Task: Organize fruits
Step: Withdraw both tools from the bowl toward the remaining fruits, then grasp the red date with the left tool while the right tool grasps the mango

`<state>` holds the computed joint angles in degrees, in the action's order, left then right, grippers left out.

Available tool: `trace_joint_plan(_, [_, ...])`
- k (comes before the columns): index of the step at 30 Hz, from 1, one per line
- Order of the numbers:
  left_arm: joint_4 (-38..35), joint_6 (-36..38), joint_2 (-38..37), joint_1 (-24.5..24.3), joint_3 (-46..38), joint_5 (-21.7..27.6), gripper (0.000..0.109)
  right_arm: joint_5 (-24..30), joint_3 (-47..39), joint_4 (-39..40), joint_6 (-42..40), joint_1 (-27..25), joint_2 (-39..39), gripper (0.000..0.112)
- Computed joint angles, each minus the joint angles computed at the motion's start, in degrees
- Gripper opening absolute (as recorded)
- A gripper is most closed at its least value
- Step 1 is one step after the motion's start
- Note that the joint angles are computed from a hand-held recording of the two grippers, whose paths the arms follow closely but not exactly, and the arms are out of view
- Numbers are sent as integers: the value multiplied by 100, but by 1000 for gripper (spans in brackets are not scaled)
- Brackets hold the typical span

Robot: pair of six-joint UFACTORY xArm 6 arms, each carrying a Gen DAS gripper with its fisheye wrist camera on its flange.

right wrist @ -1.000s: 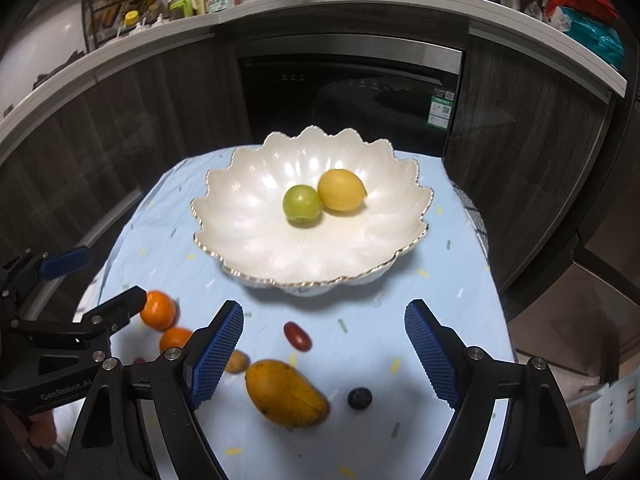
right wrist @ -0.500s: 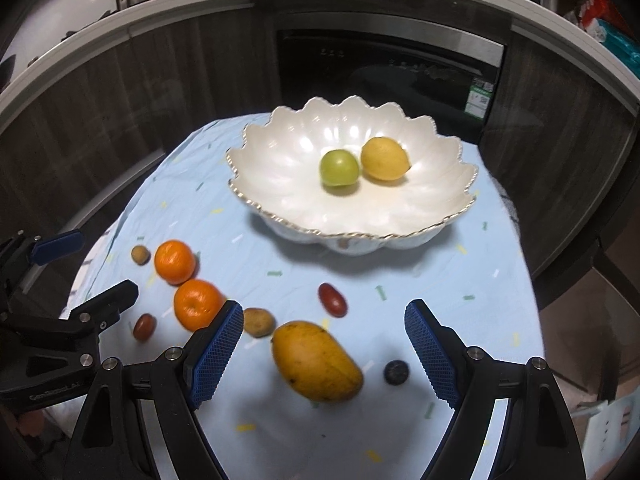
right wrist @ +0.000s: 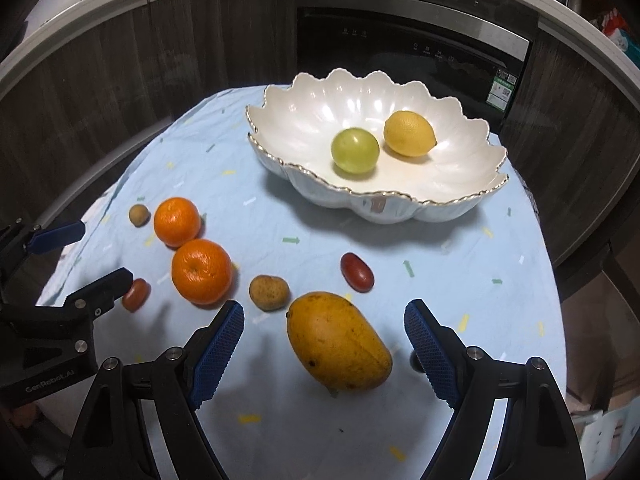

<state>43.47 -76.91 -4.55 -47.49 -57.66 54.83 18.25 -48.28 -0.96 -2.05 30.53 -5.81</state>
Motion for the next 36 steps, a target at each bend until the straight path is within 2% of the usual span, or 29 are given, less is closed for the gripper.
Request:
trace_joint_plan(3, [13,-42,20,-9,22,-16,70,-17,18,-27,-30,-1,32,83])
trace_joint_plan(7, [-11,-138,60,2,77,-108,60,-42,28,-106,-50,-15,87,82])
trace_joint_plan(14, [-34,-198,119,-20,152,-215,56,-42,7,-175,-152,-29,215,74])
trace_joint_plan(21, [-169,-150,203,45,195,-441,48,-106,-14,-143,-331,-51,319,74])
trace_joint_plan(25, [-263,-109,258,84,202,-547,42,-101,-47,-31,-566,-56,401,74])
trace_joint_plan(36, [-365,-57,374,132,172,-686,31,47,-178,540,-1174,-90,587,63])
